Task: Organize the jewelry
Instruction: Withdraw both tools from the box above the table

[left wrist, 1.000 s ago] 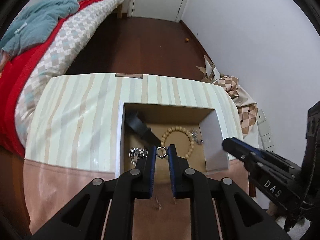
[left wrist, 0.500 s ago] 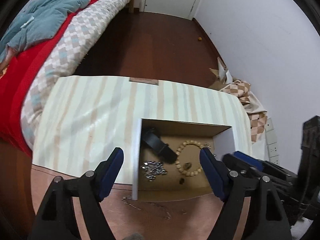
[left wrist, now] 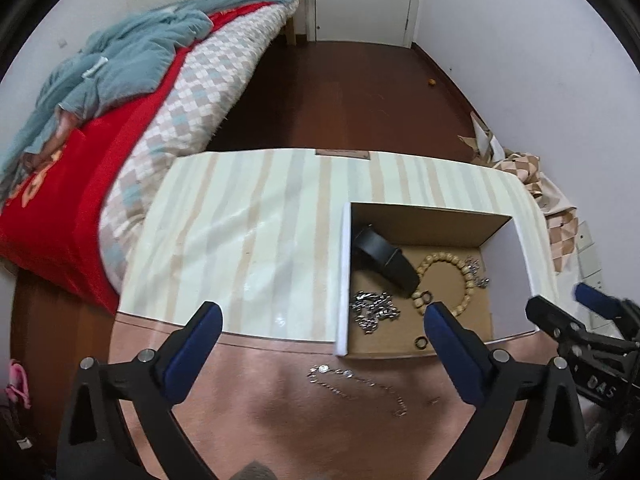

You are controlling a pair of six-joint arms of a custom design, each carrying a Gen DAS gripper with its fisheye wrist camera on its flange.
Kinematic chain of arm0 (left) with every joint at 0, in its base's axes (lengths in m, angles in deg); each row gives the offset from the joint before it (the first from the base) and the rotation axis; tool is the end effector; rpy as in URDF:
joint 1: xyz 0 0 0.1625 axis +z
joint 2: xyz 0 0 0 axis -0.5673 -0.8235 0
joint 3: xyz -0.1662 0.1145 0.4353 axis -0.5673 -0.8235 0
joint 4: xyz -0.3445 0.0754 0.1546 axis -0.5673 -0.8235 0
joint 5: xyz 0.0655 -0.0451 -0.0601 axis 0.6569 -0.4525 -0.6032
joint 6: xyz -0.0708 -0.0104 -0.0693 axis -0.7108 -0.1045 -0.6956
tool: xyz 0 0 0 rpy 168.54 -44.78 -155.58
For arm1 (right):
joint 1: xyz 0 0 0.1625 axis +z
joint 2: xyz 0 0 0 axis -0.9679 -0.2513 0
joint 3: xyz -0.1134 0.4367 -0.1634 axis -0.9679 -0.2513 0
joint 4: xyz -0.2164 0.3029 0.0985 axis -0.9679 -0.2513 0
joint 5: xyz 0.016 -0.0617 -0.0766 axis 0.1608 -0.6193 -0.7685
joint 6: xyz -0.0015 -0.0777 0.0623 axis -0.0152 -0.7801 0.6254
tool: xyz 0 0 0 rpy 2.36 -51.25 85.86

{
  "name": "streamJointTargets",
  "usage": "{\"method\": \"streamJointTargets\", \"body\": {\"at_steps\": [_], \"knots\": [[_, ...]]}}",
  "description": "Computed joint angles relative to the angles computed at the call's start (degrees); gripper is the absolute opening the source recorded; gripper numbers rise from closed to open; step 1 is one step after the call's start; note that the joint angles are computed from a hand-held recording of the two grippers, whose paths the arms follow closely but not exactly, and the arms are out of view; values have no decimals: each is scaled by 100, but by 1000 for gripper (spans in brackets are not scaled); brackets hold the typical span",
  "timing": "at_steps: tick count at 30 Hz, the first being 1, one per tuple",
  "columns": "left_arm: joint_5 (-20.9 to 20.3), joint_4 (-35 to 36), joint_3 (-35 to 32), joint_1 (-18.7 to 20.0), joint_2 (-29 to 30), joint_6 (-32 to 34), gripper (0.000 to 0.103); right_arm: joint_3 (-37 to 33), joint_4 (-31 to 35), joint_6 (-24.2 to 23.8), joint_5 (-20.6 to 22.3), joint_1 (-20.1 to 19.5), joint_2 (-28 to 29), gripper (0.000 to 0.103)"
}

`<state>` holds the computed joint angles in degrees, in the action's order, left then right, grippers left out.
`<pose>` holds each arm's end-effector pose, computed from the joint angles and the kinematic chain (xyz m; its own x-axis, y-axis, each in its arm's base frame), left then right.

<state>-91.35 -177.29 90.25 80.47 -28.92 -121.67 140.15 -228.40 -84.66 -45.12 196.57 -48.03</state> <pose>-0.0683 -0.3853 0.3384 -0.6246 -0.4663 -0.6264 0.0592 0.7715 -0.6334 0.3868 -0.4875 -0.0340 -0.6872 -0.4749 0.5498 -0.5953 0.8019 -0.0513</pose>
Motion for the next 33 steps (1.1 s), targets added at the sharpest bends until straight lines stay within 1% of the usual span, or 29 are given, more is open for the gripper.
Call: {"method": "streamJointTargets", "body": {"at_steps": [1, 2, 5, 9, 15, 18, 21, 27, 33], "knots": [[27, 195, -6, -57, -9, -159, 103, 26, -8, 15, -48, 18, -1, 94], [34, 302, 1, -106, -34, -260, 103, 54, -23, 25, -120, 47, -2, 96], [16, 596, 2, -261, -120, -532, 103, 160, -204, -3, -382, 162, 10, 96], [-3, 1241, -62, -547, -216, -1060, 103, 294, -369, 14, -524, 305, -64, 100], [-89, 2447, -204, -1143, -372, -2072, 103, 554, -560, 120, -597, 515, -308, 100], [-150, 3243, -322, -1537, -394, -2764, 103, 683, -645, 156, -647, 629, -433, 100], [-247, 3677, -387, -1848, -454, -3173, 103, 833, -755, 209, -703, 747, -591, 100], [-440, 4109, -458, -2288, -533, -3599, 103, 1064, -933, 279, -831, 984, -866, 100], [-526, 4379, -503, -2553, -527, -3902, 103, 1190, -1031, 353, -885, 1127, -1036, 100]]}}
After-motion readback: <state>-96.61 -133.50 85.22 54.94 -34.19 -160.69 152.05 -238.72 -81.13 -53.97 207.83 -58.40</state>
